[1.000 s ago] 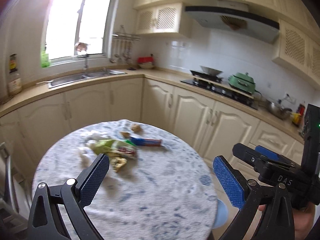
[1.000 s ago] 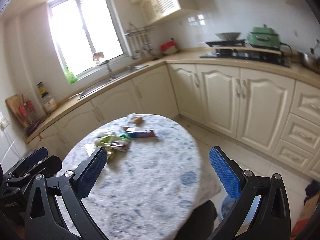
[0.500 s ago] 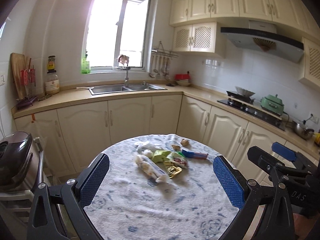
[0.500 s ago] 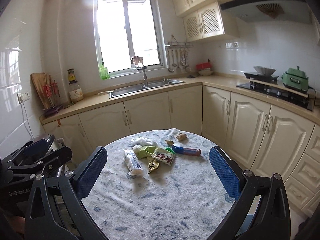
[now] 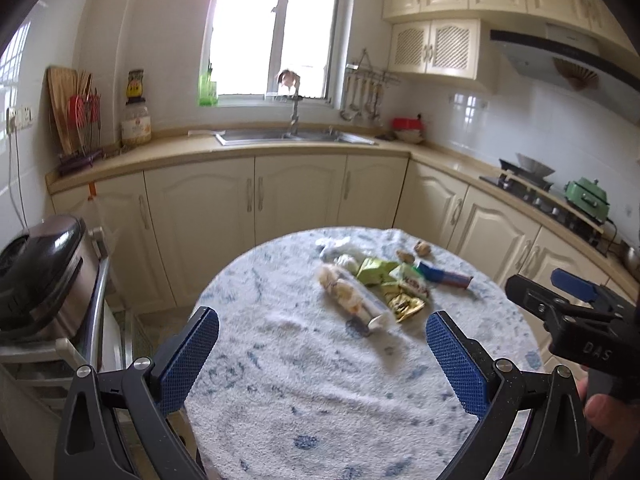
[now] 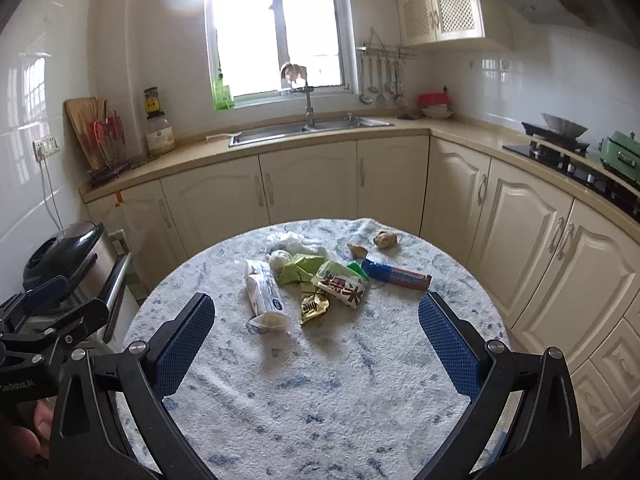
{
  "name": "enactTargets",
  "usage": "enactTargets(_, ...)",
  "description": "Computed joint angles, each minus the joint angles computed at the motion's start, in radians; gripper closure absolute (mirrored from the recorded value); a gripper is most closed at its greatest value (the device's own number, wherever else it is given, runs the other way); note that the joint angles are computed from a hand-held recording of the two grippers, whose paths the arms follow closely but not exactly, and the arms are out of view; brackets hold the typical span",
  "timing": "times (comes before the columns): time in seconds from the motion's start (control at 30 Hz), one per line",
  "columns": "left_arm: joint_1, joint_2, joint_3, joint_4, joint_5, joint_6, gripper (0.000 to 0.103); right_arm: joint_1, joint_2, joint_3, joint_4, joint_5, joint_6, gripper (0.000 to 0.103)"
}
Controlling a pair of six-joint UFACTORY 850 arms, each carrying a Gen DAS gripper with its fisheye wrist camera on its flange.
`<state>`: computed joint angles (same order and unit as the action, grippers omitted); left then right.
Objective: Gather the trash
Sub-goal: 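Grasp a yellow snack bag with the right gripper while the left gripper grasps a clear bread bag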
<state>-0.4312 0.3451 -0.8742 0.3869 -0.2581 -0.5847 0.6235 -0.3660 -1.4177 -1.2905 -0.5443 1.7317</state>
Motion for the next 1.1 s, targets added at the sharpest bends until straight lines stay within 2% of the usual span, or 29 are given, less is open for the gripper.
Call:
enactTargets(0.17,0.07,-0.157,-0.096,-0.278,0.015,0.284,0.001,-0.069,-0.105,-0.076,0.193,0.097,-0.19,0.0)
enactTargets(0.27,0.073,-0.249,-0.16,-0.359,0.015,0.358,0.001,-0.101,-0.162,-0.121,0.305,0.13,-0.297,0.002)
enactTargets(0.33,0.066,-0.313,-0.196,-0.355,0.022,0.349,0.001,-0.12,-0.195,-0.149,0.388,0.16,-0.374,0.009)
enactTargets(0.5,0.06,-0.474,-0.318,-0.341,-0.006,0.318,0.001,-0.176,-0.299,-0.255,0.774,0.213,-0.735,0.032)
enactTargets(0.57,0.07,-0.515,-0.357,-0.399,-0.02,0.36,0.001,-0.192,-0.346,-0.308,0.952,0.211,-0.908,0.038)
enactTargets(0.67,0.078,-0.556,-0.399,-0.398,-0.033,0.351,0.001,-0.201,-0.414,-0.391,1.079,0.177,-1.043,0.051)
enactTargets(0.8,0.089,-0.634,-0.489,-0.408,-0.068,0.366,0.001,-0.195,-0.469,-0.467,0.992,0.141,-1.001,0.066)
enactTargets(0.93,0.084,-0.708,-0.581,-0.421,-0.099,0.398,0.001,-0.196,-0.471,-0.469,1.002,0.142,-1.051,0.069)
enactTargets(1.1,0.063,-0.809,-0.706,-0.409,-0.146,0.413,0.001,-0.198,-0.399,-0.352,0.911,0.189,-0.93,0.069)
